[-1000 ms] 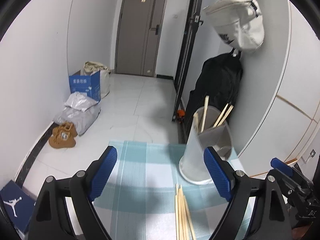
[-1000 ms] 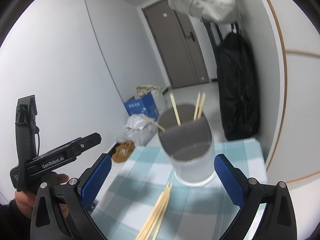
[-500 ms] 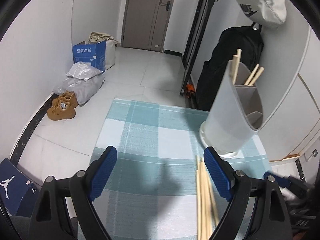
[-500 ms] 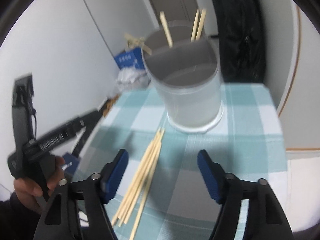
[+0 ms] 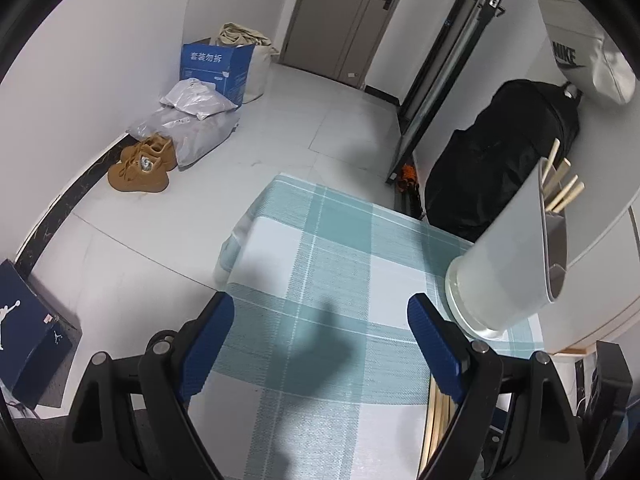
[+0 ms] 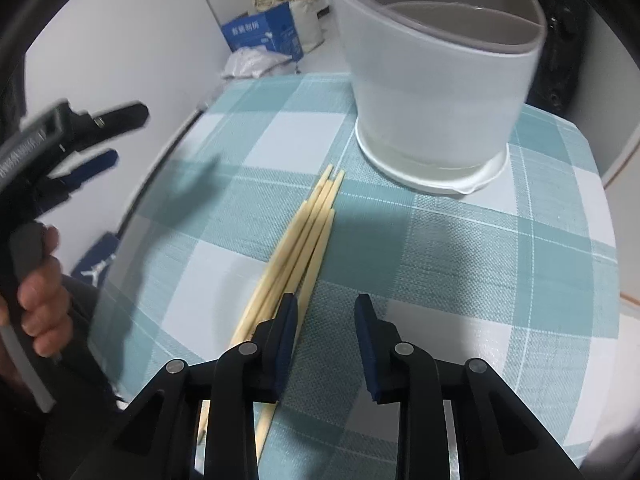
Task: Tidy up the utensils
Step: 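Lower the right gripper to the chopstick pile and close on one chopstick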
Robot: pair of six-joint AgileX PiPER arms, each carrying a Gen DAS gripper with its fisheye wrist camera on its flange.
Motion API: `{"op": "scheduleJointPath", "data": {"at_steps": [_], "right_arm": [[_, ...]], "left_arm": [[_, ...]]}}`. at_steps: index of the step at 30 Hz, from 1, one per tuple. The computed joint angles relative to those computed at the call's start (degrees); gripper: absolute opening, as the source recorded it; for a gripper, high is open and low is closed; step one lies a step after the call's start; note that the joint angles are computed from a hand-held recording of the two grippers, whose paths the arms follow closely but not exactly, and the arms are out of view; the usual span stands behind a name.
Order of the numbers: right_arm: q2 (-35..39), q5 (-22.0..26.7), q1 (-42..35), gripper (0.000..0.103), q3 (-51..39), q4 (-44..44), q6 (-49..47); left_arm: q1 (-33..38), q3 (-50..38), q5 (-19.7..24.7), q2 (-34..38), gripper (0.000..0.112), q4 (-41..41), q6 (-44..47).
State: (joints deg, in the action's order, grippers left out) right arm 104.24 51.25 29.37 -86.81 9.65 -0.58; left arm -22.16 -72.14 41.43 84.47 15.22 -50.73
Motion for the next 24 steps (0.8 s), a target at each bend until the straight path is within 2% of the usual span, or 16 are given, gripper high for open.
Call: {"op": "scheduleJointPath", "data": {"at_steps": [4, 6, 10, 18, 24], "right_arm": [[2.17, 1.83, 1.93, 0.025, -3.29, -4.25, 2.94], [3.68, 3.82, 3.40, 0.021, -5.89, -8.06, 5.96], [6.94, 7.56, 6.17, 0.020, -11.06, -14.63, 9.35], [12.35, 11.61, 5.67, 0.019, -19.77, -14.73, 11.12], [12.99, 10.02, 5.79, 0.019, -20.54, -14.99, 13.64]], "left_arm": [[-0.45, 0.10, 0.12, -0.77, 0.085, 1.16, -0.95], [-0.57, 0.19, 0.16, -1.10, 0.085, 2.01, -1.36], [0.11, 0.48, -0.12, -1.31, 0.085, 2.11, -0.84], [2.49, 0.75, -0.51, -1.54, 0.085, -0.78, 1.56], [3.24, 0.59, 0.29, -1.20, 0.085, -1.32, 1.70]]}}
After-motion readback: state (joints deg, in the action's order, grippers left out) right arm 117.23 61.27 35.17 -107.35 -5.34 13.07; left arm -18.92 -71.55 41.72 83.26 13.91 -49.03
